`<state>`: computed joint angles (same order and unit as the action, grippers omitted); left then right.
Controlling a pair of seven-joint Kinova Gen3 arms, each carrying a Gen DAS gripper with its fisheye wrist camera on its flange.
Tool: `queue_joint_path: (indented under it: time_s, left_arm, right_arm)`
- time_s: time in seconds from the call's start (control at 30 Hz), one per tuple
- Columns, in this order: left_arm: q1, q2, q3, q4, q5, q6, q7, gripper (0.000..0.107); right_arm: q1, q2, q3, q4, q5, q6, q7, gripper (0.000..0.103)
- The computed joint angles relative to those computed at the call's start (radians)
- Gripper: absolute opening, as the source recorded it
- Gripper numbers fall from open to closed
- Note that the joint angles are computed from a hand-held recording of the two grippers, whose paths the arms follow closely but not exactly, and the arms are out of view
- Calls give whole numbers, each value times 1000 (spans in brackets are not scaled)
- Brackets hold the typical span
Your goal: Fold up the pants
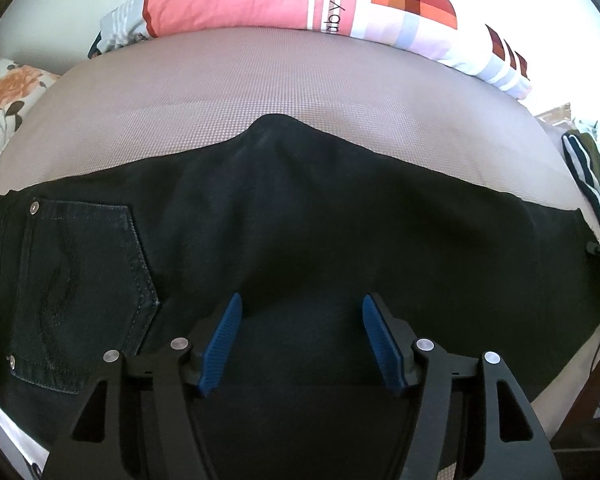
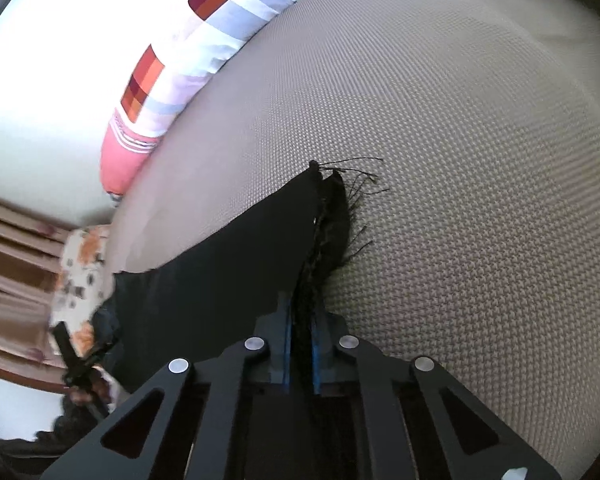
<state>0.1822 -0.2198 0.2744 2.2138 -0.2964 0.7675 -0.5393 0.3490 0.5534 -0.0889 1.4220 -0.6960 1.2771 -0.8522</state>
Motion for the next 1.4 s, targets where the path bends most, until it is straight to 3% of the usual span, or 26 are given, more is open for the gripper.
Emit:
queue_joint_path:
  time_s: [0.23,0.57,0.9,1.27,1.33,1.4]
  left_arm:
    - [-9,-39,-35,26,49,-45,-51,64]
    - [-59,-202,-21,54,86,-29,-157,64]
    - [-102,-408,-180,82,211,37,-372,64]
    - [-148,-474,-279,93,341,38,-552,64]
    - [-143,-472,-288,94,366,33,-581,64]
    - [-140,-465,-295,94,391,26,-605,64]
  right_arm:
    - [-20,-134,-1,96,-82,-2,-43,7]
    - [-271,-274,-23,153,-97,-79,-203,7]
    - [-569,-222,-104,123,50,-233,-355,6]
    - [-805,-141,-164,116,242,-354,-461,7]
    - [-822,-126,-169,111,258,-352,-470,13]
    - [-798,-118,-194,114,226,-349,-445,28]
